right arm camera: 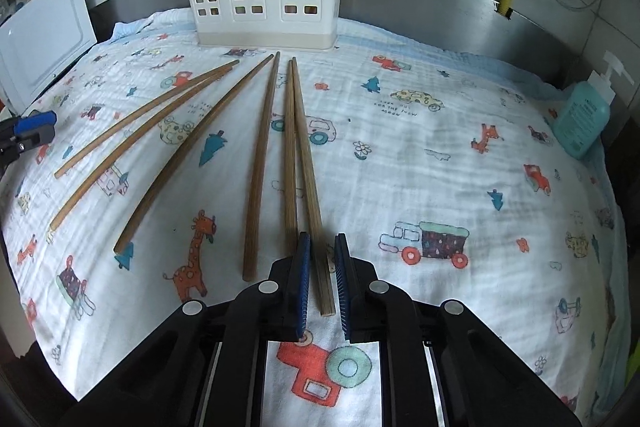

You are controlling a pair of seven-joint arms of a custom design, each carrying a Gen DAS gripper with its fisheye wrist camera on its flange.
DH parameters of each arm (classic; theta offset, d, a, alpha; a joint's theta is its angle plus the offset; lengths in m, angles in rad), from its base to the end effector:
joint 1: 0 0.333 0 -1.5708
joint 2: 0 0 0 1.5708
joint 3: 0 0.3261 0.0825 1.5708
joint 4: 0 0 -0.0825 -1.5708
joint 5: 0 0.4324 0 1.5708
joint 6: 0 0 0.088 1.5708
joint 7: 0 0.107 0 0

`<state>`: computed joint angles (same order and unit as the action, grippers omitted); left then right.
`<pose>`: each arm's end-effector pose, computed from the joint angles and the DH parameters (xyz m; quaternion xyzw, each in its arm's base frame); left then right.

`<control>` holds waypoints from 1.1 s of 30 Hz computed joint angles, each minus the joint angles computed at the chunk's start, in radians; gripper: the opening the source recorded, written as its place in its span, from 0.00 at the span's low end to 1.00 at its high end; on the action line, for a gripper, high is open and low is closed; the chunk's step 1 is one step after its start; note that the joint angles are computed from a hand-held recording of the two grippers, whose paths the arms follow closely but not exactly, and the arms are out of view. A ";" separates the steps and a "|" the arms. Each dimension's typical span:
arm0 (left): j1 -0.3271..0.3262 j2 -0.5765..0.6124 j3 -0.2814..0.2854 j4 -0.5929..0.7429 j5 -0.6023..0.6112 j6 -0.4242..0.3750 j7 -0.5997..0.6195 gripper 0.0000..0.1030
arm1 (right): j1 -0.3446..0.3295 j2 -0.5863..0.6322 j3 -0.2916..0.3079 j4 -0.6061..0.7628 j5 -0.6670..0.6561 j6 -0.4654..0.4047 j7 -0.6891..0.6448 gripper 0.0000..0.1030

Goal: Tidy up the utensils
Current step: 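Close the right tool on a chopstick while the left tool grasps another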

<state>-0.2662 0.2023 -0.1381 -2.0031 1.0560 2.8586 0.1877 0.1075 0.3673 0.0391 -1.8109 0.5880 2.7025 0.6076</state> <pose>0.5913 -0.3009 0.3947 -0.6677 0.6299 -0.3116 0.2457 0.7180 0.0844 0.3753 -0.8471 0.4292 -0.1584 0.2705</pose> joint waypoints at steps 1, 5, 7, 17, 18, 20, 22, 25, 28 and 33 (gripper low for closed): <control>0.001 0.005 -0.001 0.003 -0.005 0.002 0.008 0.47 | -0.005 0.002 0.004 0.004 0.010 -0.005 -0.004 0.12; -0.004 0.025 -0.003 0.020 -0.009 0.016 0.040 0.46 | -0.006 0.001 0.007 -0.002 0.022 0.007 -0.013 0.12; -0.010 0.038 -0.004 0.034 -0.016 0.013 0.065 0.42 | -0.006 -0.001 0.008 -0.007 0.028 0.017 -0.018 0.11; -0.017 0.095 -0.013 0.073 -0.150 0.013 0.231 0.25 | -0.010 -0.004 0.014 -0.016 0.056 0.030 -0.033 0.08; -0.021 0.099 -0.011 0.077 -0.155 0.006 0.241 0.22 | -0.011 -0.005 0.015 -0.017 0.059 0.030 -0.034 0.08; -0.026 0.105 -0.010 0.084 -0.168 -0.008 0.259 0.20 | -0.012 -0.008 0.015 -0.019 0.063 0.028 -0.035 0.08; -0.036 0.113 -0.005 0.093 -0.171 -0.034 0.266 0.15 | -0.012 -0.011 0.016 -0.023 0.069 0.029 -0.039 0.08; -0.058 0.115 0.009 0.102 -0.134 -0.065 0.250 0.13 | -0.014 -0.020 0.019 -0.029 0.082 0.031 -0.045 0.08; -0.065 0.119 0.006 0.115 -0.127 -0.097 0.256 0.08 | -0.018 -0.031 0.024 -0.038 0.102 0.034 -0.057 0.07; -0.066 0.116 0.006 0.120 -0.121 -0.103 0.236 0.06 | -0.024 -0.071 0.039 -0.065 0.163 0.049 -0.105 0.07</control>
